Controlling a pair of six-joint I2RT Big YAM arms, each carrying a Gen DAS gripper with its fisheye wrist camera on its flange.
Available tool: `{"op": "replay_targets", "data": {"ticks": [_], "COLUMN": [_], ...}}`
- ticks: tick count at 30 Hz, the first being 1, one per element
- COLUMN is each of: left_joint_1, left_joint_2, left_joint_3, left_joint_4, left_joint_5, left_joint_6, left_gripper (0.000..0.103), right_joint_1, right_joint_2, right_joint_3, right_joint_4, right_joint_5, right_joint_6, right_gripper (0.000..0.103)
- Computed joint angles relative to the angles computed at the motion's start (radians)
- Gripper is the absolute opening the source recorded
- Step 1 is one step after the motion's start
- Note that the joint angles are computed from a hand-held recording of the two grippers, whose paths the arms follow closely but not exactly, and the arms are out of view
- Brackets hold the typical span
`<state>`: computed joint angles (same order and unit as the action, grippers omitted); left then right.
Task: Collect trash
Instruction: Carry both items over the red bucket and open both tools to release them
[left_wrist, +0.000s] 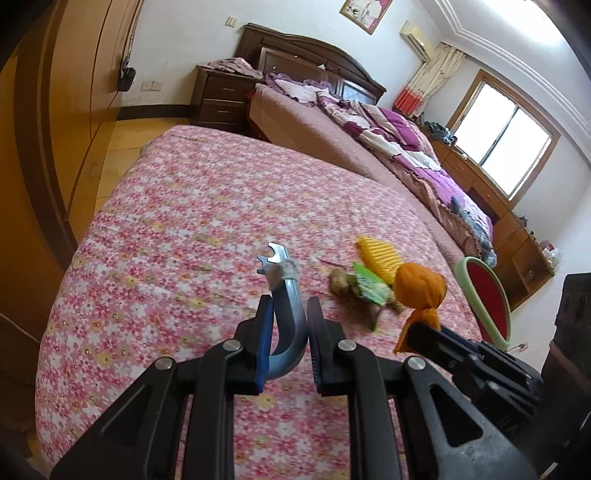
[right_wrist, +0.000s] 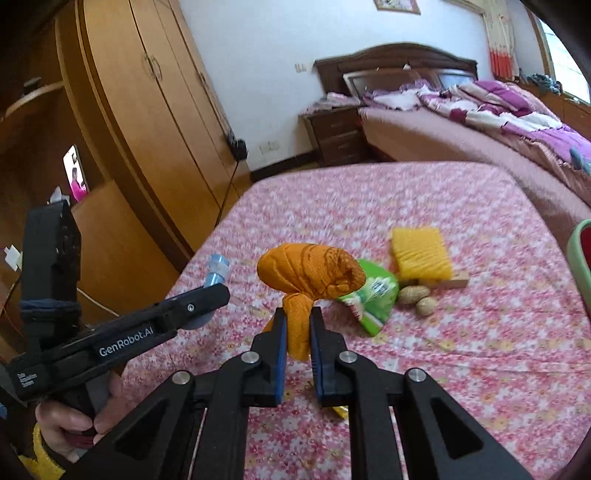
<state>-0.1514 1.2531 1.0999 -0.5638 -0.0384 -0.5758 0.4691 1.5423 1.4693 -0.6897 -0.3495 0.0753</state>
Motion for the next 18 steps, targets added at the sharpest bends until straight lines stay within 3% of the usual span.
{"op": "replay_targets", "data": {"ticks": [18], "left_joint_1": [-0.138], "left_joint_2": [0.031], "left_joint_3": [0.139], "left_joint_4": [-0.018], "left_joint_5": [-0.059], "left_joint_6": [0.092], "left_gripper": [0.018], "right_joint_1": [-0.136], "right_joint_2": [-0.171], "right_joint_3": [-0.109], "right_joint_4": [0.104], "right_joint_5": [0.077], "right_joint_6": [0.064], "right_gripper": [0.013]}}
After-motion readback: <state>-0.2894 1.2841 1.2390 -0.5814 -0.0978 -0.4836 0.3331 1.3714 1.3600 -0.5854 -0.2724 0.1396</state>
